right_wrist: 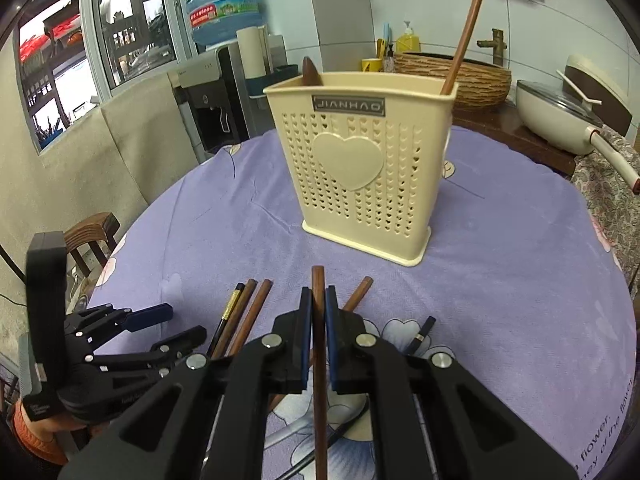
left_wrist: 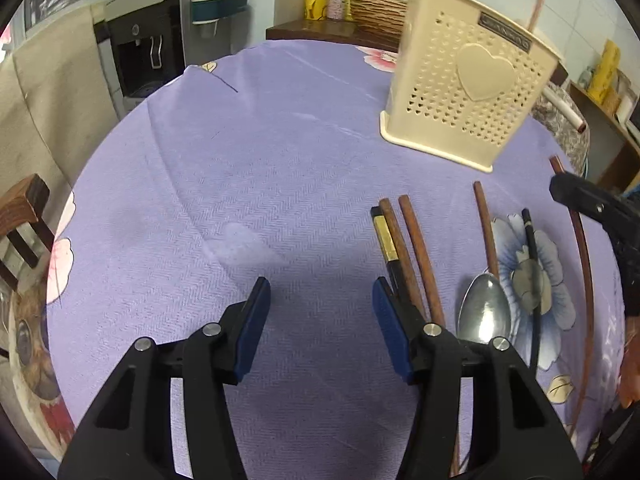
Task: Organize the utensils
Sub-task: 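Close the left gripper on the black gold-tipped chopstick while the right gripper holds its chopstick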
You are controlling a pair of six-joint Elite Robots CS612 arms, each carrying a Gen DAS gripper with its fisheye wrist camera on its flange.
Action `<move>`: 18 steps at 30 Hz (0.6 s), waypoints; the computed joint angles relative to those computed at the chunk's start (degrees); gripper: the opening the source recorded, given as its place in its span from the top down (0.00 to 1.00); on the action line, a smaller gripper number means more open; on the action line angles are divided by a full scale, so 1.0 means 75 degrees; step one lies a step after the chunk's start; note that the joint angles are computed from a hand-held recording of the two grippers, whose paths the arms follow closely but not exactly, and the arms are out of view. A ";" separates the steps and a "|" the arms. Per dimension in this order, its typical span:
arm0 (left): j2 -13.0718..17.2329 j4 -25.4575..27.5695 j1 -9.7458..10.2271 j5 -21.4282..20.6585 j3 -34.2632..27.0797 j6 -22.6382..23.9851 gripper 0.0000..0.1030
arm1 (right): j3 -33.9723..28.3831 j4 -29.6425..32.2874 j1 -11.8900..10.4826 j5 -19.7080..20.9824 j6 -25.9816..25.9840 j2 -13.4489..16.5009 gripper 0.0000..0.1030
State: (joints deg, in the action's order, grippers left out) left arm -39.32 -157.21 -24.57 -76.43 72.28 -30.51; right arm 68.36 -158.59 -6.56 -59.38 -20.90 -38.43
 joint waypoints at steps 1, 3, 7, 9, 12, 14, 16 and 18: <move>0.0003 -0.0123 0.0034 -0.0226 0.0003 -0.0054 0.47 | 0.0014 -0.0008 -0.0014 0.0047 0.0022 -0.0012 0.93; 0.0016 -0.0144 0.0020 -0.0350 -0.0046 0.0094 0.47 | 0.0050 -0.0028 -0.0036 0.0110 0.0037 -0.0040 0.93; 0.0099 0.0081 -0.0074 -0.0130 -0.0201 0.0325 0.47 | 0.0142 -0.0097 -0.0063 0.0149 0.0058 -0.0086 0.93; 0.0088 0.0104 -0.0085 -0.0027 -0.0177 0.0228 0.47 | 0.0161 -0.0081 -0.0075 0.0168 0.0077 -0.0096 0.93; 0.0045 0.0201 -0.0073 0.0149 -0.0117 0.0056 0.47 | 0.0205 -0.0087 -0.0091 0.0198 0.0081 -0.0117 0.93; 0.0000 0.0121 -0.0049 0.0125 -0.0023 -0.0077 0.47 | 0.0210 -0.0085 -0.0094 0.0207 0.0067 -0.0116 0.93; 0.0011 0.0145 -0.0061 0.0234 -0.0040 0.0028 0.47 | 0.0219 -0.0075 -0.0105 0.0236 0.0076 -0.0119 0.93; 0.0000 0.0297 -0.0068 0.0281 -0.0080 -0.0059 0.47 | 0.0225 -0.0098 -0.0110 0.0259 0.0105 -0.0122 0.93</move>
